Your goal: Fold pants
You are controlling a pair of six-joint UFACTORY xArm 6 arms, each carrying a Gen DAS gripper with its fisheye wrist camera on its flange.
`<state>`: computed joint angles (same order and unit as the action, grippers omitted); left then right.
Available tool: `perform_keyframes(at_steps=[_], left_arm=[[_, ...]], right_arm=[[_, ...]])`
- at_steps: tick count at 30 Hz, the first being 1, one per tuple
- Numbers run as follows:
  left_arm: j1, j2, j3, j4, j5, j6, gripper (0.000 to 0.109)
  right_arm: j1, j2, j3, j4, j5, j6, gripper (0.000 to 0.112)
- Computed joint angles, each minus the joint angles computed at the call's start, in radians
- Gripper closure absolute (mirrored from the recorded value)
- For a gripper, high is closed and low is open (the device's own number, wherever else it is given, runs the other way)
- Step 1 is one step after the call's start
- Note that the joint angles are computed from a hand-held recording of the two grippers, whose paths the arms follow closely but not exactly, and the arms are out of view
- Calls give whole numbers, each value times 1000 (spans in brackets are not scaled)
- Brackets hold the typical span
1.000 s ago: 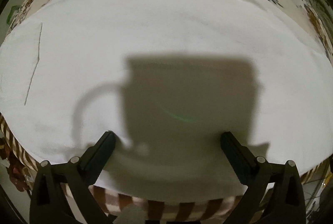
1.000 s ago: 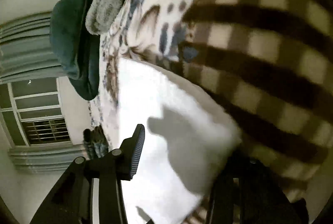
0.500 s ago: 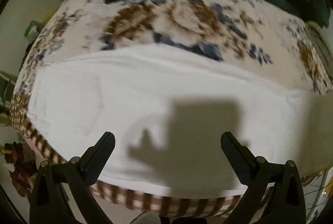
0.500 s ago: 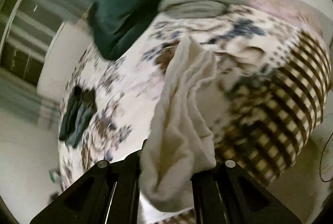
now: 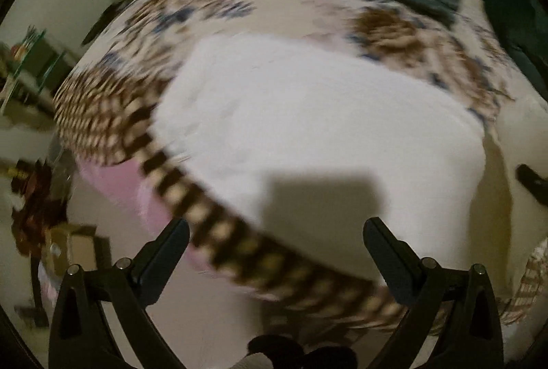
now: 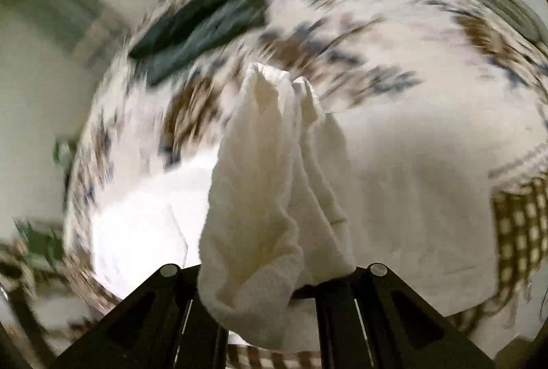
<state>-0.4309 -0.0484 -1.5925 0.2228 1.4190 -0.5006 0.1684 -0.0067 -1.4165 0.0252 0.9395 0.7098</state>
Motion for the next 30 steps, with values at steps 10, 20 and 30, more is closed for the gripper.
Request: perform_keyframes(at_steps=[10, 20, 30], left_arm=[[126, -105, 146, -33, -7, 8, 6], [51, 108, -91, -207, -60, -2, 6], [-84, 438, -372, -269, -32, 203, 93]], right_arm=[[135, 194, -163, 35, 174, -98, 57], [40, 16, -80, -69, 390, -37, 41], [-93, -38, 41, -51, 394, -79, 37]])
